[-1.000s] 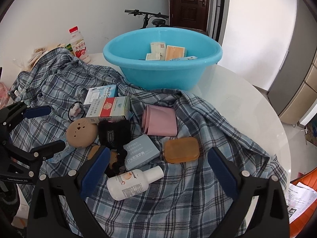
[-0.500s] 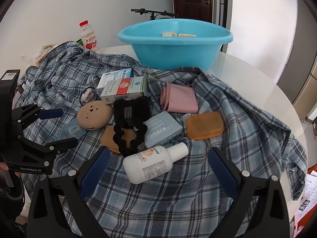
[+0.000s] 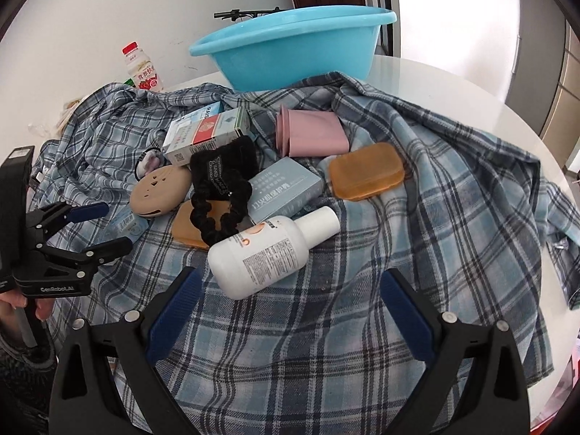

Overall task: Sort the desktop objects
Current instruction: 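Grasp the light blue barcode tissue packet with the left tool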

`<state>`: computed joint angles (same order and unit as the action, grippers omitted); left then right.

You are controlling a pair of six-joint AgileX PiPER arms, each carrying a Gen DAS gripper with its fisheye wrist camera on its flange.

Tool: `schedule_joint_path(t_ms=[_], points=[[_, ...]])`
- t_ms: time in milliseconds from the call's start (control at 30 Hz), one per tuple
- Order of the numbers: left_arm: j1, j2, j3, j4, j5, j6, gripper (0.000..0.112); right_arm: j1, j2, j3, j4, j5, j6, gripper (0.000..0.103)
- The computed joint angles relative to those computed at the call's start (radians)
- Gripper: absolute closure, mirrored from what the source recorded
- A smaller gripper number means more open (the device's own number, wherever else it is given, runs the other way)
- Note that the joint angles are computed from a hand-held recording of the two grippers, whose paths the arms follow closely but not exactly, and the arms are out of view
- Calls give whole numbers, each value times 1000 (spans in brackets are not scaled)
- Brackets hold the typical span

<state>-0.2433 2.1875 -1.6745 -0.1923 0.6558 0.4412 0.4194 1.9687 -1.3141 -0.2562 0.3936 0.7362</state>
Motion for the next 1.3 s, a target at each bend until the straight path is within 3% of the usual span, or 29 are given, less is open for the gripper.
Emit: schedule_joint_path(t_ms=[167, 967, 1000, 1033, 1133, 1300], points=[[-2, 10, -13, 0, 9, 3, 29, 11, 13, -27, -53, 42, 37, 5], [19, 76, -92, -27, 58, -39, 30, 6, 3, 13, -53, 21, 59, 5], [21, 77, -94, -24, 59, -42, 32, 7, 1, 15, -54, 20, 58, 5], [20, 78, -95, -15, 59, -51, 45, 8, -1, 16, -60, 21, 61, 5], [19, 65, -84, -13, 62, -46, 66, 11, -2, 15, -83, 27, 79, 5], [24, 13, -14, -43, 9, 6, 69, 3, -13, 37, -87, 7, 96, 5]])
